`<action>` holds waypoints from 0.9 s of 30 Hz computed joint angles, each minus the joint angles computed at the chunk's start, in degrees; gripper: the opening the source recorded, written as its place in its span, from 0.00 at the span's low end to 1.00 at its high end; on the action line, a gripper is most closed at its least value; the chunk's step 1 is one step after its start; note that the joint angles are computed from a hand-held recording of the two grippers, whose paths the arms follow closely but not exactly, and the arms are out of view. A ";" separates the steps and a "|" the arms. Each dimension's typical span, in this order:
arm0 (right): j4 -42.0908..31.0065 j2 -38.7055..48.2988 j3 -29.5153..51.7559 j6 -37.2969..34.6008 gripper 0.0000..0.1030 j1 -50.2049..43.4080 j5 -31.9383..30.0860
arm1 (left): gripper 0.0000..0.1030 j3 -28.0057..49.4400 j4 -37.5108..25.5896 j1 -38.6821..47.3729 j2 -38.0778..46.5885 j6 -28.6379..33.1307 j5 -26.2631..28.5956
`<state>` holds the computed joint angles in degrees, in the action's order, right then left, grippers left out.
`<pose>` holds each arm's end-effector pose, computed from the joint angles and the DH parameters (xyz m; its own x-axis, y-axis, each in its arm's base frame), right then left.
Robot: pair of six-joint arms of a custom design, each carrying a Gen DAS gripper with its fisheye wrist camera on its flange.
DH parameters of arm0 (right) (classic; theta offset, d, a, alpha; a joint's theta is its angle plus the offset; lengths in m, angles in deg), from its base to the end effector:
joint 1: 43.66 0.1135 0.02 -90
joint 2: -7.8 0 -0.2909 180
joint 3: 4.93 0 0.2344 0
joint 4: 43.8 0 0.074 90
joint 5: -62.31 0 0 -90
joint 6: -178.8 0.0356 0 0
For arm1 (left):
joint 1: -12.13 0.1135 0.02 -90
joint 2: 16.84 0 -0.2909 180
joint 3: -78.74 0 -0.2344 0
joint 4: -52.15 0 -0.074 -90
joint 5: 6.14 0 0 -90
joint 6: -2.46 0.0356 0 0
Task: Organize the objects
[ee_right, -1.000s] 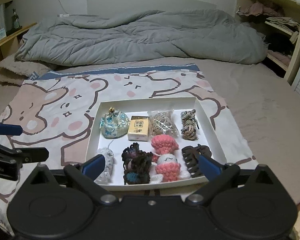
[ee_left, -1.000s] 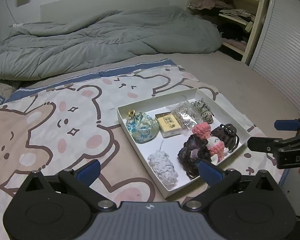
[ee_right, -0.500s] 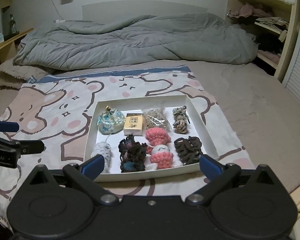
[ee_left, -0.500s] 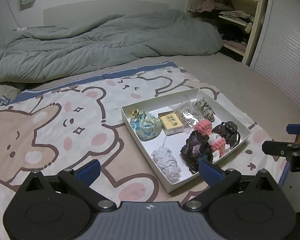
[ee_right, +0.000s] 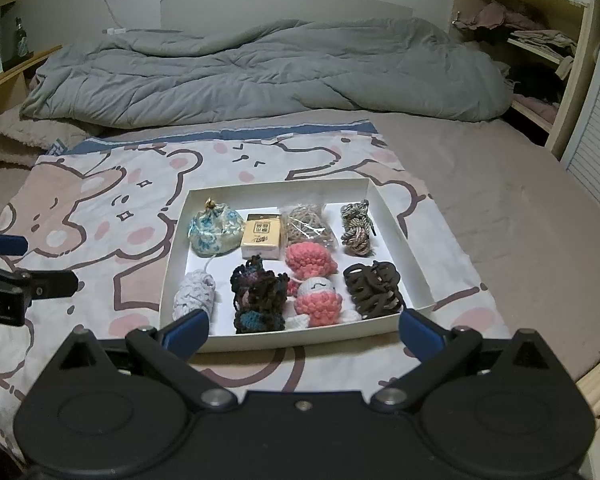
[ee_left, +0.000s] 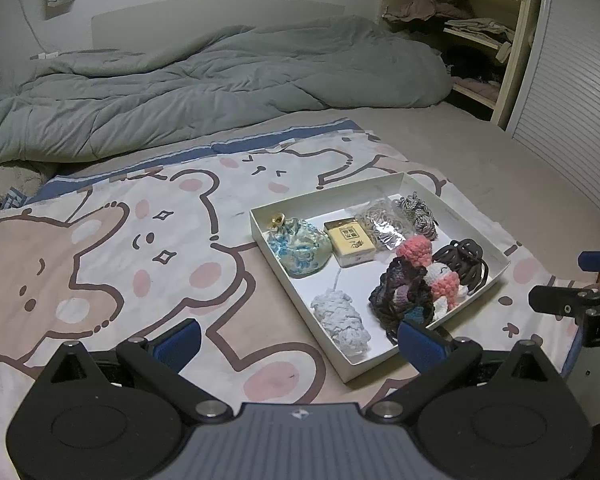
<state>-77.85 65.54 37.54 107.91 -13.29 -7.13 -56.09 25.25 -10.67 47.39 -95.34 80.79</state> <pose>0.1451 0.0705 0.2164 -0.7086 -0.0599 -0.7031 -0.0465 0.9982 -0.0383 0.1770 -0.0723 0.2202 -0.7044 0.1491 -0.6940 0.2594 0.9641 -0.0562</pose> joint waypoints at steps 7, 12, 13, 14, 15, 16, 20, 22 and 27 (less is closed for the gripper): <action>0.56 -0.90 -0.45 0.46 0.99 -1.37 -1.28 | 1.00 -0.10 -0.09 0.14 -0.39 0.06 -0.05; 0.71 -0.90 -0.46 0.45 0.99 -1.56 -1.59 | 1.00 -0.08 -0.32 0.00 -0.72 0.39 -0.51; 0.73 -0.78 -0.42 0.43 0.99 -1.49 -1.48 | 1.00 -0.06 -0.39 0.02 -0.75 0.42 -0.52; 0.68 -0.78 -0.40 0.50 0.99 -1.44 -1.43 | 1.00 -0.01 -0.46 -0.09 -0.76 0.35 -0.61; 0.64 -0.85 -0.42 0.48 0.99 -1.46 -1.47 | 1.00 -0.01 -0.46 -0.09 -0.76 0.35 -0.61; 0.64 -0.85 -0.42 0.48 0.99 -1.46 -1.47 | 1.00 -0.02 -0.45 -0.12 -0.76 0.29 -0.64; 0.74 -0.86 -0.46 0.33 0.99 -1.60 -1.59 | 1.00 -0.05 -0.51 -0.04 -0.91 0.34 -0.57; 0.71 -0.83 -0.45 0.37 0.99 -1.55 -1.50 | 1.00 -0.05 -0.51 0.04 -0.96 0.45 -0.45; 0.67 -0.81 -0.42 0.48 0.99 -1.48 -1.43 | 1.00 -0.09 -0.59 0.31 -1.25 0.51 -0.49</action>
